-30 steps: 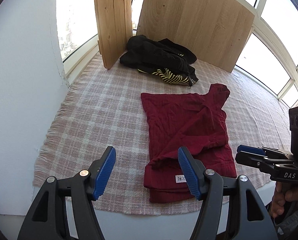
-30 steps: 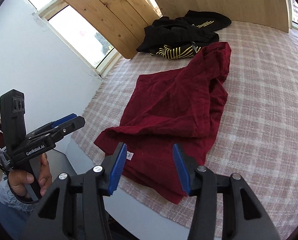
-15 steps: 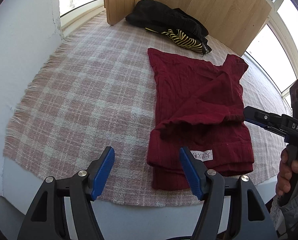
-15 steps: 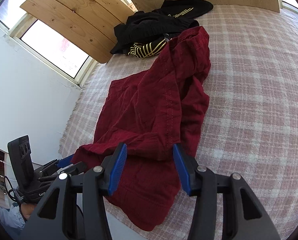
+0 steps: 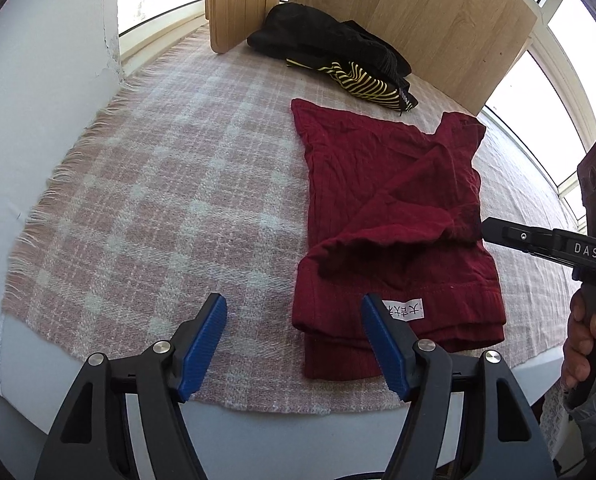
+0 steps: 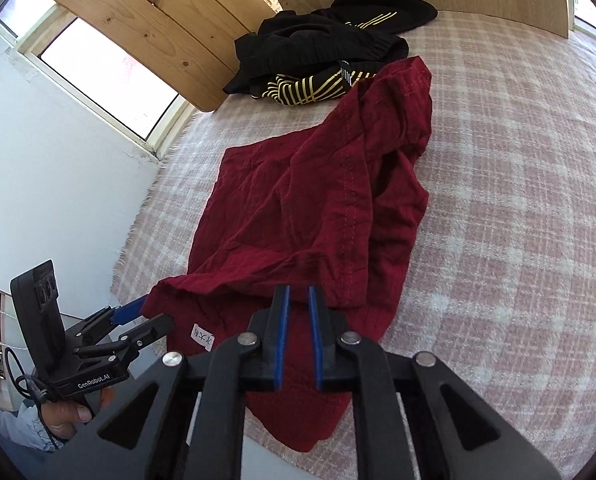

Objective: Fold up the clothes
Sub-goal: 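Grasp the sweater's folded edge with the right gripper, then lift and flip the sweater over with the right gripper, then open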

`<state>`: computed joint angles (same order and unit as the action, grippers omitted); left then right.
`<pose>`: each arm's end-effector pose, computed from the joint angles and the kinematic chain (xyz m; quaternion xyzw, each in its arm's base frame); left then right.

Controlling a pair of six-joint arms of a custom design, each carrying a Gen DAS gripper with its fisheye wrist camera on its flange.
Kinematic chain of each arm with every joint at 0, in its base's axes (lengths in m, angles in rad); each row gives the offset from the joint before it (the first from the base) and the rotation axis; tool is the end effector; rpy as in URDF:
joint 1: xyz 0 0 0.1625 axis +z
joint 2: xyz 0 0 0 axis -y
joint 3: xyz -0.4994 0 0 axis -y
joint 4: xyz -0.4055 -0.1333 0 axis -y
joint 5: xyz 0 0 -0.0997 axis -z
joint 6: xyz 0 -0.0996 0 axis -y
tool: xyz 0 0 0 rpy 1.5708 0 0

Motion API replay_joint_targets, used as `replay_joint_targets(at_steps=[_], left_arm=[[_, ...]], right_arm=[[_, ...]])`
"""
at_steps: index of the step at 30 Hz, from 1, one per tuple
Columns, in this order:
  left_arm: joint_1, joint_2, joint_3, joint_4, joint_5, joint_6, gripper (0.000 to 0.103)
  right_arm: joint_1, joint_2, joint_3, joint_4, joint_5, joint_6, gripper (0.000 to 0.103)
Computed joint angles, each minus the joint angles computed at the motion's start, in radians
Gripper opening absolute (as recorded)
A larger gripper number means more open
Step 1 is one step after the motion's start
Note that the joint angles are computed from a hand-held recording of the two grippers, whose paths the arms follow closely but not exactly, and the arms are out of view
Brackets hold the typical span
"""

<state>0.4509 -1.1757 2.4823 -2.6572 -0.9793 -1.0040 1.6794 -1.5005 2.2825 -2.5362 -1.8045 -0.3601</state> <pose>-0.2573 -0.3344 0.1295 0.0870 0.9473 -0.2018 0.2329 0.1571 -0.4239 0.2978 0.2193 -0.9645 0.0757 0.1266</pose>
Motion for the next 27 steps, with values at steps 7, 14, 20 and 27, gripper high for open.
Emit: replay_joint_targets(at_steps=[7, 14, 20, 27], left_arm=[[0.006, -0.015, -0.011, 0.008, 0.014, 0.025, 0.068], [0.026, 0.014, -0.013, -0.002, -0.013, 0.039, 0.068], [0.019, 0.020, -0.012, -0.009, -0.009, 0.045, 0.072], [0.017, 0.029, -0.019, 0.006, -0.004, 0.044, 0.073]], right_arm=[[-0.058, 0.008, -0.003, -0.026, 0.015, 0.072, 0.041], [-0.040, 0.046, -0.009, -0.040, 0.020, 0.058, 0.008], [-0.011, 0.047, -0.030, -0.032, 0.023, 0.047, 0.007], [0.064, 0.055, -0.072, 0.000, -0.046, 0.045, 0.007]])
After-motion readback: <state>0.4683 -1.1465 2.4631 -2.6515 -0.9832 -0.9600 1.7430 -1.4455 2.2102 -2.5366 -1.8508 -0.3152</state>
